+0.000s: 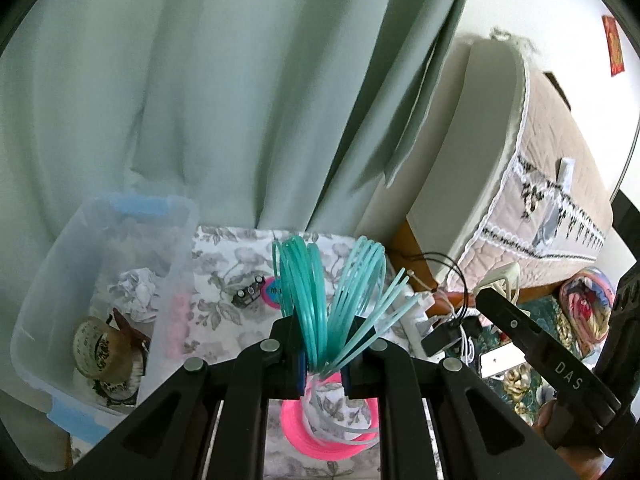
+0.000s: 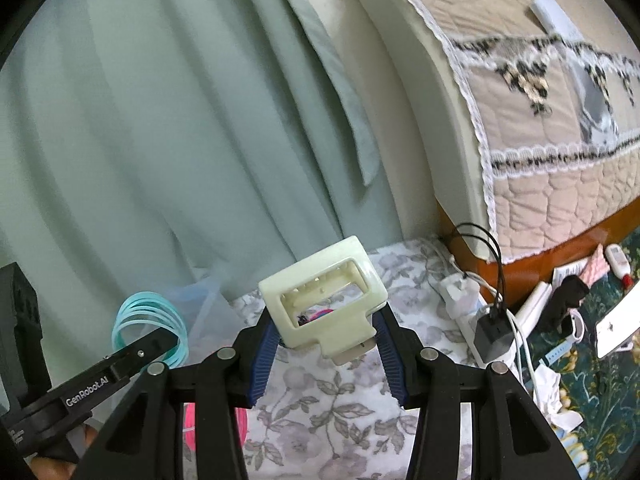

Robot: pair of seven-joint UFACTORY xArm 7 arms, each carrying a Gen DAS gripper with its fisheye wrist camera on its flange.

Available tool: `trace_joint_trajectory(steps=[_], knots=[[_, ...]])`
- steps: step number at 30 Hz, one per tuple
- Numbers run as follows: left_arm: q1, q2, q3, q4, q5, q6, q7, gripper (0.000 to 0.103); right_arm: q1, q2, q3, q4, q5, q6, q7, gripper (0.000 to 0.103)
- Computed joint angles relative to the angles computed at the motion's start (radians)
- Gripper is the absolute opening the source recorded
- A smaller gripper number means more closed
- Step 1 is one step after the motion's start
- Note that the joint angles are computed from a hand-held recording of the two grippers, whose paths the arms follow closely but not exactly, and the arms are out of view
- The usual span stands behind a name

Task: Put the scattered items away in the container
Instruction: 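Carry the bangles and white clip over the clear box with both tools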

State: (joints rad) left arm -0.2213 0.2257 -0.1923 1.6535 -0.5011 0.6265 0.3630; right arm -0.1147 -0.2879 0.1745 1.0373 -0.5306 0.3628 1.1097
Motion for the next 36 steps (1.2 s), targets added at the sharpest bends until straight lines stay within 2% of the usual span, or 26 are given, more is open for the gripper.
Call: trace_joint_trajectory(steps=[7,16,27,36], knots=[[0.037,-0.052,0.004,-0.046,-0.096,-0.028,0.082,0.013,0.011,0.008,0.038,0.067,-0.062,0.034,0.009,0.05],[0.073,-0.09,0.034,-0.079,-0.216,-0.045,0.152,0.013,0.074,0.056,0.054,0.168,-0.13,0.092,0.008,0.05],[0.123,-0.101,0.067,-0.1,-0.295,-0.037,0.184,0.013,0.187,0.152,0.026,0.281,-0.171,0.149,-0.037,0.05],[0.173,-0.095,0.087,-0.098,-0.365,-0.052,0.198,0.013,0.27,0.229,-0.008,0.357,-0.159,0.166,-0.105,0.05]])
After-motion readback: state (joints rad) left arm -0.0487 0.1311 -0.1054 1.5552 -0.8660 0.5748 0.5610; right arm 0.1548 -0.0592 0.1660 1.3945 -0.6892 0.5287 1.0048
